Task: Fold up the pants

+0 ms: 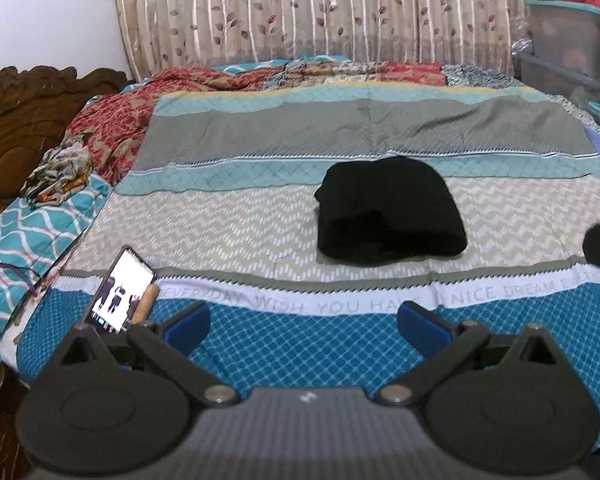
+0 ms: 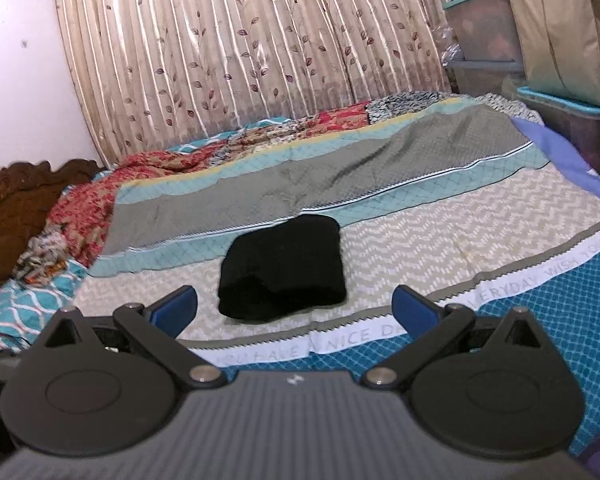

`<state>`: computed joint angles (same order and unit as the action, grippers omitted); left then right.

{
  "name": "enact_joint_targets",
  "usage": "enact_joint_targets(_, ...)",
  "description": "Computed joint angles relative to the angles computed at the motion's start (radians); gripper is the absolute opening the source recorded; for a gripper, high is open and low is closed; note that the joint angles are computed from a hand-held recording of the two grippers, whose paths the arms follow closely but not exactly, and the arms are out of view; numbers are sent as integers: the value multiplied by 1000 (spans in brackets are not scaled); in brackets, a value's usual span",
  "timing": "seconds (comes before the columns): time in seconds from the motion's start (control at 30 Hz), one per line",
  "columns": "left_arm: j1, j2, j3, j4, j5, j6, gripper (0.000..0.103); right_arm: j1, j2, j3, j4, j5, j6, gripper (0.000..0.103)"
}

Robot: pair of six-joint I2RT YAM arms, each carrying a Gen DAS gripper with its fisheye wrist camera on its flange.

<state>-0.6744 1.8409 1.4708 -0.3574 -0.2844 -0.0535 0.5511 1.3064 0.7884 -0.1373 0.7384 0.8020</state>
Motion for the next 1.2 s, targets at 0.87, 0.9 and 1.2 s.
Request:
enact_joint_targets(0.87, -26, 47, -58, 9, -76, 48, 103, -1, 40, -9, -73, -73, 134, 103)
enact_joint_targets(0.9, -27, 49, -58, 8, -75, 49, 103, -2, 40, -10, -73, -77, 136, 103)
enact_joint_targets(1.2, -35, 68, -52, -6, -70, 63, 103, -13, 40, -17, -73, -98, 150, 103)
